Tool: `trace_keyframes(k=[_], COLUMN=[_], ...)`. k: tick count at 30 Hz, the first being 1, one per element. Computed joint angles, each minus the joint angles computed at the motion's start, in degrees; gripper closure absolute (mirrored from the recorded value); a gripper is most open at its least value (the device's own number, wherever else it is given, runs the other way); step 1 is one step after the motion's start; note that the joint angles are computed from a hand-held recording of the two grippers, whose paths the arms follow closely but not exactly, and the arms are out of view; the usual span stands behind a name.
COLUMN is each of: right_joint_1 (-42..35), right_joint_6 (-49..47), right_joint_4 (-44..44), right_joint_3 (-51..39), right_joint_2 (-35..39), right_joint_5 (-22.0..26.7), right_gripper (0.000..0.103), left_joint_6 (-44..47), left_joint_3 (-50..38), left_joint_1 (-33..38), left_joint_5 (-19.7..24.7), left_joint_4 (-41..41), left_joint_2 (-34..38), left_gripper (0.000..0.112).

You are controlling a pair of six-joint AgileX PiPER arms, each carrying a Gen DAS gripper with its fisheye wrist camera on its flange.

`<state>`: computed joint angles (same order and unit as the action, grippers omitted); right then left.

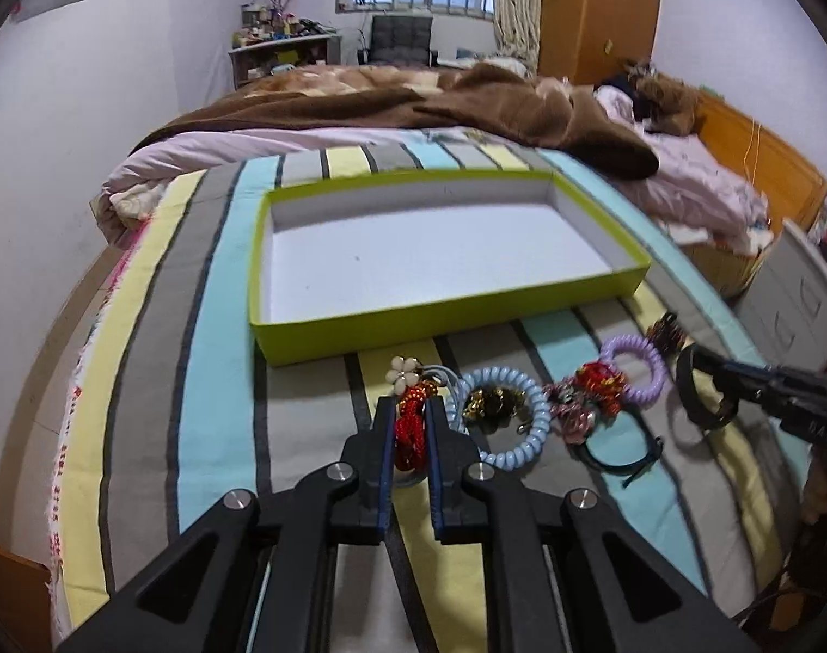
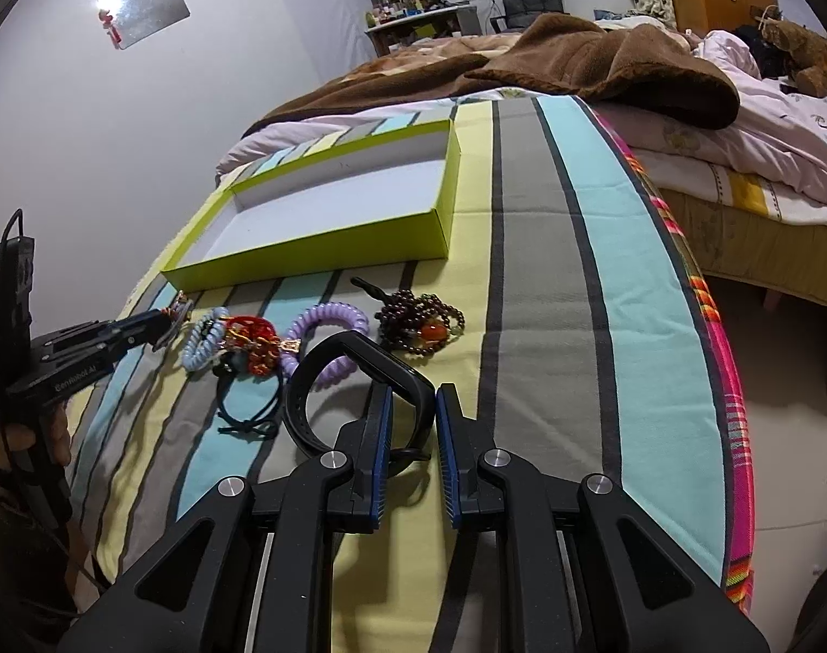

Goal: Organize jewelry
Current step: 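Lift the red clip with the left gripper while the right gripper carries the black band over the tray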

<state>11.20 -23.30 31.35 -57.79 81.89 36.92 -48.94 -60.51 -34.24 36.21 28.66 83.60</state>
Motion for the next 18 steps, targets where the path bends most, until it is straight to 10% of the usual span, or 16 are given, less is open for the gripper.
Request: trace_keyframes(k=[6,10,18], right_joint_1=[0.08,0.44,0.20], right_joint_6=[1.01,1.77,0.78], right_joint_4=[-0.40,-1.09,0.09], right_joint_3=[0.48,0.85,1.57], right_joint_2=[-2.17,-3.16,-4.60], right_joint_5=[0.06,0.20,0.33], right_gripper=[0.086,0.086,0.086], left_joint_6=[-1.70,-4.53,-11.99], left_joint_3=[2.63,-0.86,5.37], left_joint_1=[0.51,-4.61,-4.44], left_joint_5=[-1.52,10.56,6.60], left_joint_4=[-0.58,6.90,7.67], left_joint_2=[-4.16,0.91,-5.68], left_gripper=[0.101,0.101,0.101])
